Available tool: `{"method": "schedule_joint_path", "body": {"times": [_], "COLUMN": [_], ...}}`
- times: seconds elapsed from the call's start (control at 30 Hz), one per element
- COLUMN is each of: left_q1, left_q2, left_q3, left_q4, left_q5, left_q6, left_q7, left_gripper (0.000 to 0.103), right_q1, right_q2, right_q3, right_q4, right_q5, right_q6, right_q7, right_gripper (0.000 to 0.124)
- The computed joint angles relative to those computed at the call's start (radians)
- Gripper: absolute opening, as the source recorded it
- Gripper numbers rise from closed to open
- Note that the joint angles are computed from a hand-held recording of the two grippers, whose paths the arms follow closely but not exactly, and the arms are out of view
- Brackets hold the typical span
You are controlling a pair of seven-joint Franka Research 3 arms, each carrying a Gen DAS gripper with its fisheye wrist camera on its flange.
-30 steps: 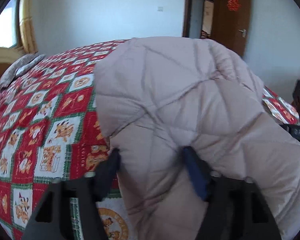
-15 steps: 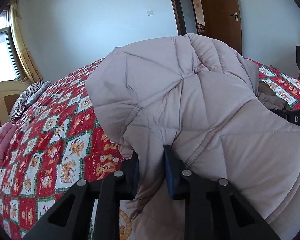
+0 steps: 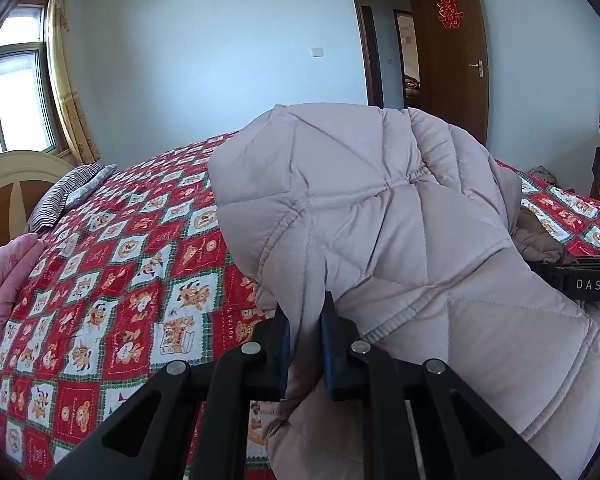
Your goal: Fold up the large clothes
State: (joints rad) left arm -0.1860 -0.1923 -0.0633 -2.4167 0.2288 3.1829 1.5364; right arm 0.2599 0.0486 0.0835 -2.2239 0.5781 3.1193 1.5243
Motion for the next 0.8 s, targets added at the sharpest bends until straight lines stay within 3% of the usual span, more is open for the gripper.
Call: {"method": "schedule_joint_path", "body": {"times": [0.07,0.17,0.5,0.8], "left_q1": [-0.012,0.024,0.018,0.091], "left_q2": [-0.044,-0.107,-0.272,-0.336], "left_q3": [0.021,0.012,0.136,0.207], "left_q4": [-0.03,-0.07,-0.164,-0.194], "left_q5": [-0.009,0.01,-0.007,-0.016], "left_q6": [0.001,0.002,-0.033,-0.041], "left_q7": [0.005,-0.008,0.048,0.105], "left_gripper": [0.012,0.012,0.012,0.012], "right_q1": [0.007,0.019,0.072,0.108], "right_q2": [-0.008,-0.011,0.033,0.159], "right_q3": [0.011,0.023,0.06,0.096], "right_q4": [0.001,0.013,0.125,0.315], "right_q5": [0.015,0.042,0.049,-0.007], "right_q6": [0.005,0.006,-0.018,-0.07], "right_q7": [-0.015,-0.047,-0.1,-0.111], "right_gripper": [0.03,0.03,0.03,0.029]}}
